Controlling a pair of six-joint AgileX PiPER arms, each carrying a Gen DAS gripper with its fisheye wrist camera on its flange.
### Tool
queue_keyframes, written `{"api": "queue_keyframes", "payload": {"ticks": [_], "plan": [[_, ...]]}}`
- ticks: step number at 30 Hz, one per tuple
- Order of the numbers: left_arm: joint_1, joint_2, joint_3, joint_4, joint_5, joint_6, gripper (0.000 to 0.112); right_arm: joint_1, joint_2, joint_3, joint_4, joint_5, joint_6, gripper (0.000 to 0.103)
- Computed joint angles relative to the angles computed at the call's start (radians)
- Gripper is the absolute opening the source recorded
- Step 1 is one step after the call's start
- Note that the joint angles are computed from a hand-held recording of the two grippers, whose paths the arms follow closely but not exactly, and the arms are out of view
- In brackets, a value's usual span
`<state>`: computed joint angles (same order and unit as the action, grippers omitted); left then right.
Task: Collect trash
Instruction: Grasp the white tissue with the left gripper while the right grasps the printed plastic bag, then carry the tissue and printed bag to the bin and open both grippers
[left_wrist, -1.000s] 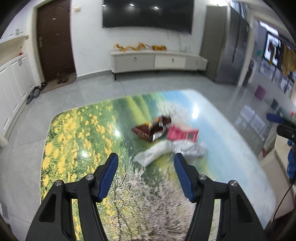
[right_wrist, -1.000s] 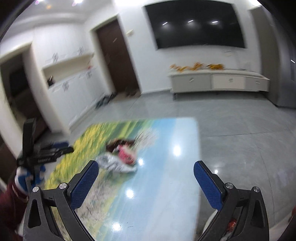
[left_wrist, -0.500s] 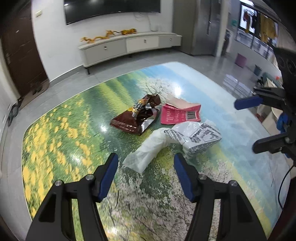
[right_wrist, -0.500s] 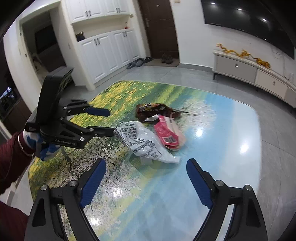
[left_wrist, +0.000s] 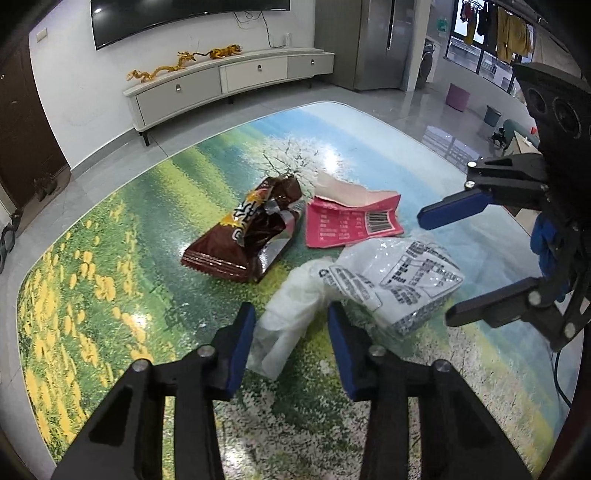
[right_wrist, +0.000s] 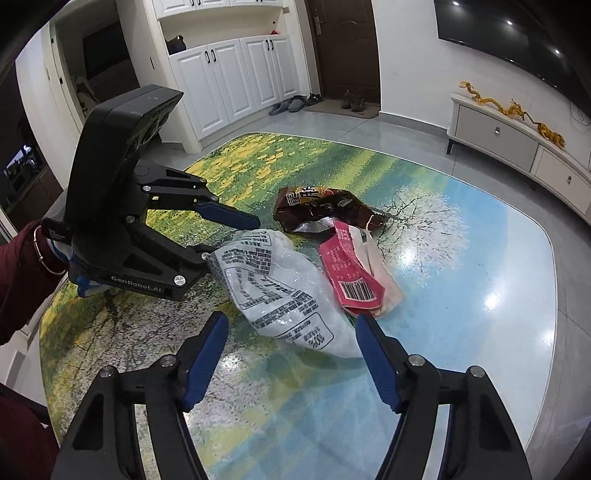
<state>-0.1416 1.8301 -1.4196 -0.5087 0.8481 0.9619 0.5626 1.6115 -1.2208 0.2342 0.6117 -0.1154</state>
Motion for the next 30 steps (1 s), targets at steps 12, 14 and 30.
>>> {"api": "queue_keyframes", "payload": {"ticks": [12,14,30], "plan": [[0.017,-0.079,0.125,-0.042,-0.055,-0.027,0.01,0.008,-0.042,0.058,0.005,-0.036,0.033,0.024],[0.024,-0.116,0.171,-0.048,-0.075,-0.033,0.009,-0.002,-0.077,0.095,0.047,-0.051,0.025,0.021],[0.14,-0.423,0.384,-0.132,-0.046,-0.049,0.009,-0.066,-0.398,0.342,0.32,-0.096,0.013,0.011]]}}
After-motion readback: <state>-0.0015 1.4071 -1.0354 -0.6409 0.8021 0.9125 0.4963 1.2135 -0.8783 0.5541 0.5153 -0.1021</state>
